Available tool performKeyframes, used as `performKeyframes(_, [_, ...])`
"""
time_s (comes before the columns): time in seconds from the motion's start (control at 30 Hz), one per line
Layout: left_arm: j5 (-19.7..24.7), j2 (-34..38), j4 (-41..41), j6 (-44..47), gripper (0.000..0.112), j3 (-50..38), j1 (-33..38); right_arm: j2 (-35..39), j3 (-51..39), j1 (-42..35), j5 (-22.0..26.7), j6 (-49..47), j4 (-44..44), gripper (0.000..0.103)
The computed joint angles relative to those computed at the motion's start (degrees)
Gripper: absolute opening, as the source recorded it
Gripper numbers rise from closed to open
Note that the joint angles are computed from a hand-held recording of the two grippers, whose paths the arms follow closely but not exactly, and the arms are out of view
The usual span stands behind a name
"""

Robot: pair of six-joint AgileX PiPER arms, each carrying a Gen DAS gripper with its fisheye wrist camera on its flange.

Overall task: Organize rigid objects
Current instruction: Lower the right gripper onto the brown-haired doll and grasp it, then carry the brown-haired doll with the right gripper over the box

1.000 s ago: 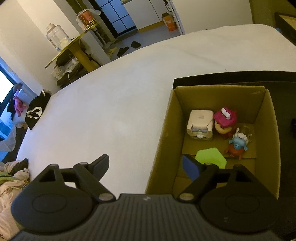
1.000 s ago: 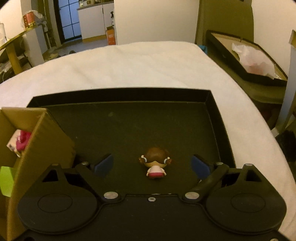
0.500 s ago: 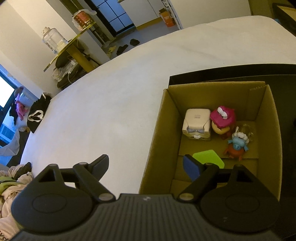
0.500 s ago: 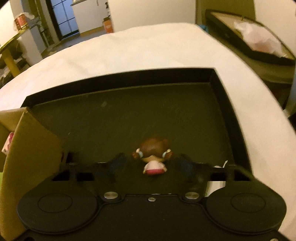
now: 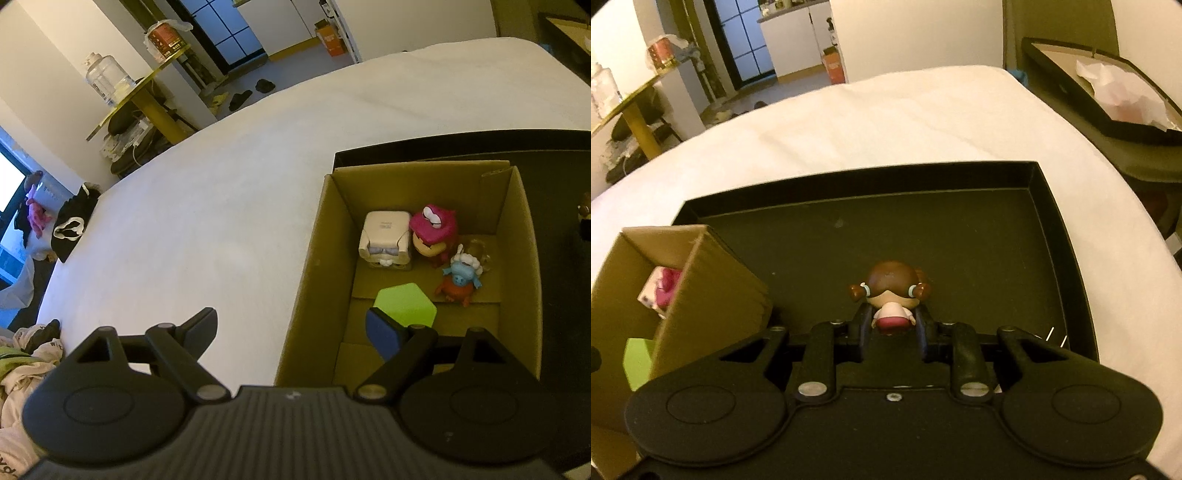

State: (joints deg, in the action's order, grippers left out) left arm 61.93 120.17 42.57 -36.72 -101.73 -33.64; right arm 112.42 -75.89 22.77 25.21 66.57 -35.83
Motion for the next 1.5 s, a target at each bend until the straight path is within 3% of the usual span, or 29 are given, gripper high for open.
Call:
performKeyframes(0.4, [-2.55, -5.57, 0.45, -1.35, 0.086, 7.44, 0.80, -6.41, 3.39, 0.32, -3.55, -3.22, 1.95, 0.024])
performKeyframes(0.83, [-6.64, -8.76, -1.36, -2.52, 0.086, 11.99, 3.69, -8.14, 1.86, 3.77, -1.91, -1.87, -2.22, 0.024])
performKeyframes(1.13, [-11.83, -10.12, -2.74, -2.65, 0.086, 15.90, 4.80, -7.82, 1.48, 7.26, -4.51, 4.37, -11.25, 0.024])
performKeyframes(1.5, [-19.47, -11.47, -6.67, -0.11, 0.083, 19.73, 7.76, -4.00, -3.89, 10.39, -3.19, 0.26, -12.59, 0.024])
